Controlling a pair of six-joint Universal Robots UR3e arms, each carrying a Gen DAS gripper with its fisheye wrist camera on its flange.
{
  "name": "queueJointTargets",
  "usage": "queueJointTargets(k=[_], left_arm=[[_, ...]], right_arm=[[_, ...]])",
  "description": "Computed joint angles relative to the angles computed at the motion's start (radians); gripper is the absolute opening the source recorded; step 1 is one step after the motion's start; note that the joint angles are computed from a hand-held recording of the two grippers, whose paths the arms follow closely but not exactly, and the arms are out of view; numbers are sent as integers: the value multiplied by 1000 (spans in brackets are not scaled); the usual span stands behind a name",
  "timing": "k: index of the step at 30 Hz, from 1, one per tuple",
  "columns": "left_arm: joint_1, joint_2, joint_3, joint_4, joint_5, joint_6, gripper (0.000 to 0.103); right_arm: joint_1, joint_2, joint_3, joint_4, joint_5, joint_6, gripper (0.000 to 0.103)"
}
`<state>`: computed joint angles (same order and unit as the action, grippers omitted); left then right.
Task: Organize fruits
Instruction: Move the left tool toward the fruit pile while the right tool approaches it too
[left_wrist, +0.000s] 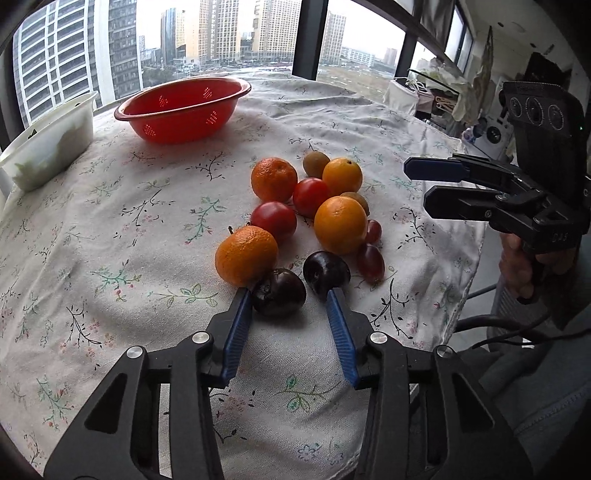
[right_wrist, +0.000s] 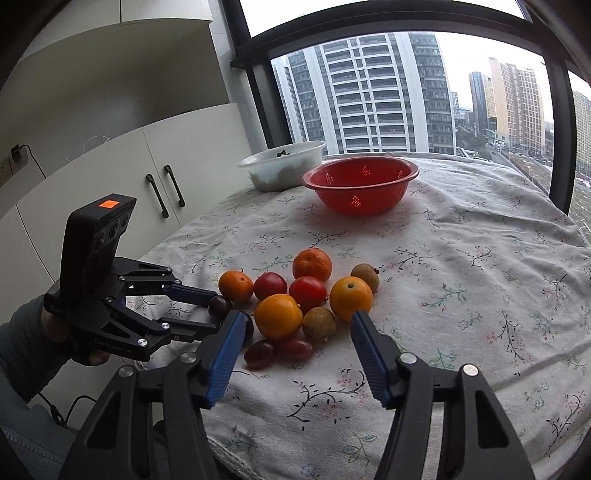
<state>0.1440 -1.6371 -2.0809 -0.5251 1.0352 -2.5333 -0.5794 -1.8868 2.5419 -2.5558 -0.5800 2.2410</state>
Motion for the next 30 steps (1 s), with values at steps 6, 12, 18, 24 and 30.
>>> queueJointTargets(k=[6, 12, 18, 24, 30], left_arm=[[22, -35, 41, -34, -44, -7, 33], [28, -45, 63, -61, -58, 7, 33], [63, -26, 71, -165, -110, 142, 33], [81, -52, 109, -203, -106, 159, 34], [95, -40, 157, -200, -111, 125, 49]], right_arm=[[-27, -30, -5, 145, 36, -88, 63], [-55, -92, 2, 329, 64, -210, 63], [-60, -73, 3, 363, 64, -227, 63], [-59, -47, 10, 338, 55, -230, 63], [-64, -40, -7, 357, 63, -233, 63]])
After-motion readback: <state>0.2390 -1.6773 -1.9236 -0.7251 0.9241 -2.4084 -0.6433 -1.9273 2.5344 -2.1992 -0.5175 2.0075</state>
